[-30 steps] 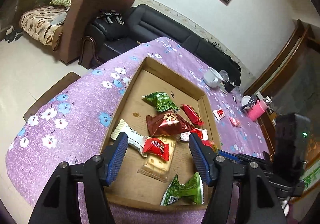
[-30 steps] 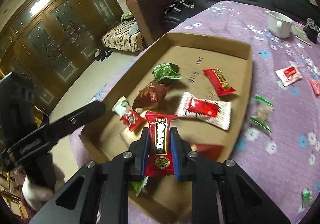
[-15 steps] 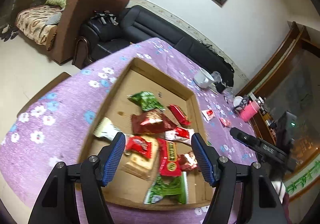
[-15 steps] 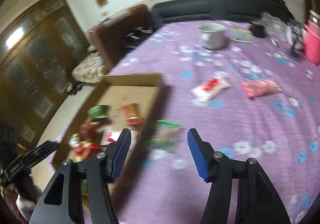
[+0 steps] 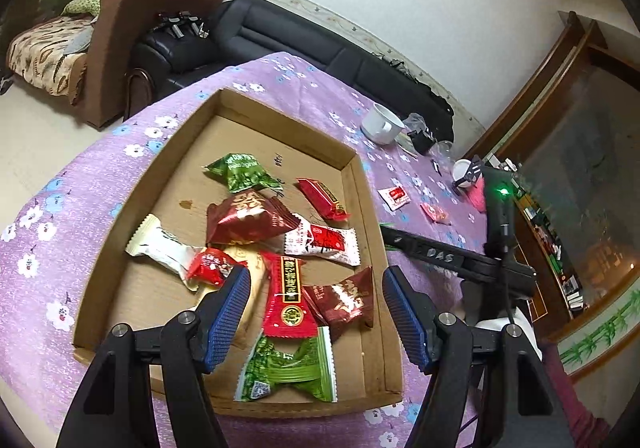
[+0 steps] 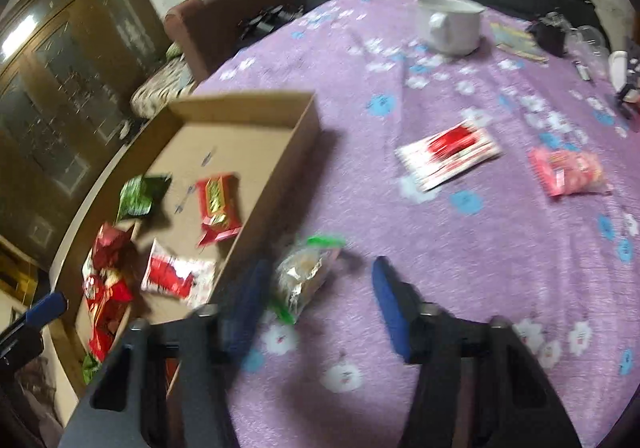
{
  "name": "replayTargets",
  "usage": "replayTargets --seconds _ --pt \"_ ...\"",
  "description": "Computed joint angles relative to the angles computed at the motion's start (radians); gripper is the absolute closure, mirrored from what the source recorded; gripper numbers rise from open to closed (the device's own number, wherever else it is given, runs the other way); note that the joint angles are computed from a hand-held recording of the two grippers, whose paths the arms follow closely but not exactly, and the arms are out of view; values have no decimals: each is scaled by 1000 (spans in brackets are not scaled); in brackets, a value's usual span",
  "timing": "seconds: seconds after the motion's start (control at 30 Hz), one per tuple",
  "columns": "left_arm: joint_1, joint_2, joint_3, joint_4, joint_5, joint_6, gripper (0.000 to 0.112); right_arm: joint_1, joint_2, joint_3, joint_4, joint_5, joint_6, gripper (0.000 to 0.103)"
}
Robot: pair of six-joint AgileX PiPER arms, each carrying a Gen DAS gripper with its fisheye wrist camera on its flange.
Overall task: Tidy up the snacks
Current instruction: 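Grasp the clear green-edged bag with the right gripper while the left grasps another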
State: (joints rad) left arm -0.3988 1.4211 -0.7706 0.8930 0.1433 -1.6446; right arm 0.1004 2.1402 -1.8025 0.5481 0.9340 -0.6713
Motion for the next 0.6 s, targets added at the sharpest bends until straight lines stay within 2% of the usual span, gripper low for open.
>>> replayTargets --seconds 0.03,0.07,0.1,0.23,0.33,0.4,0.47,0.5,0.53,0.6 --pt "-2 5 -5 -12 0 13 40 15 -29 42 -38 -44 6 76" --pt "-6 12 -11 -30 0 32 40 19 -44 69 -45 -68 -5 77" --pt "-9 16 -13 -40 -3 43 40 7 -53 82 -33 -54 -21 80" --pt "-23 42 -41 -125 -11 137 40 -46 -113 176 -13 -53 -71 80" --pt "-46 65 -74 -272 -28 309 40 -124 -163 241 0 -6 -109 79" --pt "-58 82 -97 -420 -44 478 40 -204 -182 257 33 88 -158 76" --pt "-90 113 -143 -491 -27 573 40 -297 -210 288 125 175 -251 68" --pt "-103 125 -160 -520 -21 609 40 -367 -225 297 191 229 -308 55" --pt "-116 143 -183 -590 -15 686 40 -411 -240 306 224 245 -338 46" --pt "-136 173 -224 -690 4 795 40 -489 -265 319 267 246 -394 45"
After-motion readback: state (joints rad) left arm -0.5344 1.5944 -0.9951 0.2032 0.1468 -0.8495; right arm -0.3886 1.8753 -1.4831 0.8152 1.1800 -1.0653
